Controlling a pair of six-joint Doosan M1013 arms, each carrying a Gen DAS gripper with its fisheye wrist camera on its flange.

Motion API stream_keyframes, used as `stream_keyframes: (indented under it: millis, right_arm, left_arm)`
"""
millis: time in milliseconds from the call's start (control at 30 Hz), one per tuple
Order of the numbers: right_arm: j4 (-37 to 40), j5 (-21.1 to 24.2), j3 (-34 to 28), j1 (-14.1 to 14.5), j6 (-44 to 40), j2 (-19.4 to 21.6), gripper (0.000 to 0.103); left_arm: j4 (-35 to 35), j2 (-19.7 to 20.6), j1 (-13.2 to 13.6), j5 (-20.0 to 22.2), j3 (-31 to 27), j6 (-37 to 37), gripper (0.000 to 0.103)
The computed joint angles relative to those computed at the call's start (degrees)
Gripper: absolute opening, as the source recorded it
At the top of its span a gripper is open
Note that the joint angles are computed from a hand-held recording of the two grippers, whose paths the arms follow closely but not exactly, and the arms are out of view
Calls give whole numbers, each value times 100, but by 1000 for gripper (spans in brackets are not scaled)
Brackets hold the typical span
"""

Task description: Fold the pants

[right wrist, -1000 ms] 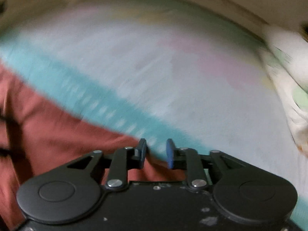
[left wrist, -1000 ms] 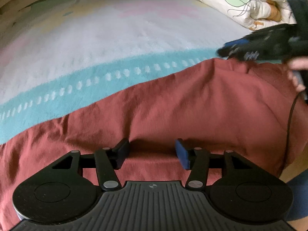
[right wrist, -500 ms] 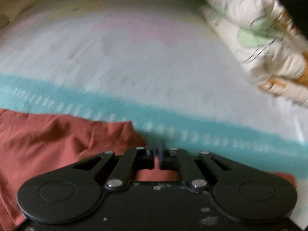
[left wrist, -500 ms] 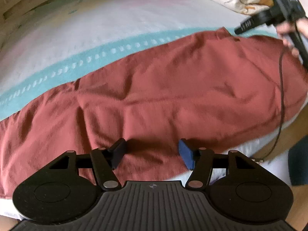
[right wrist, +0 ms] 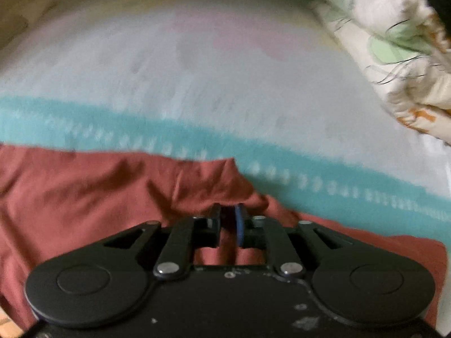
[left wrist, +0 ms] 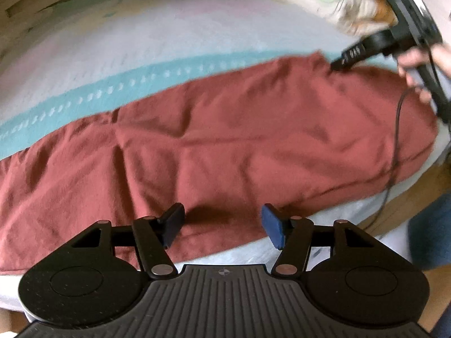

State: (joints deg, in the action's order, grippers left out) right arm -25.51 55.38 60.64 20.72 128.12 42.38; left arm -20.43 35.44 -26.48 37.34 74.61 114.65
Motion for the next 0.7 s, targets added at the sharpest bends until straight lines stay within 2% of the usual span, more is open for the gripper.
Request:
stream_keyframes:
  millis: [133, 267, 367, 533, 700]
  right_arm:
    - [69, -423, 572, 137, 177, -502, 24]
    - [291, -743, 1247, 336, 278, -947, 25]
    - [527, -727, 1500, 505, -7, -1087, 25]
    - [-48, -1060, 1678, 843, -797, -1102, 25]
    - [184, -1099, 1413, 957, -2247, -841, 25]
  left_arm:
    - [-208, -61, -57, -247, 57, 435, 59]
    - [-340, -12, -103, -45, -41, 620, 59]
    - [-205, 61, -136, 118, -139, 492, 59]
    - [-35, 96, -140, 196, -191, 302, 59]
    - [54, 151, -59, 306, -292, -111, 59]
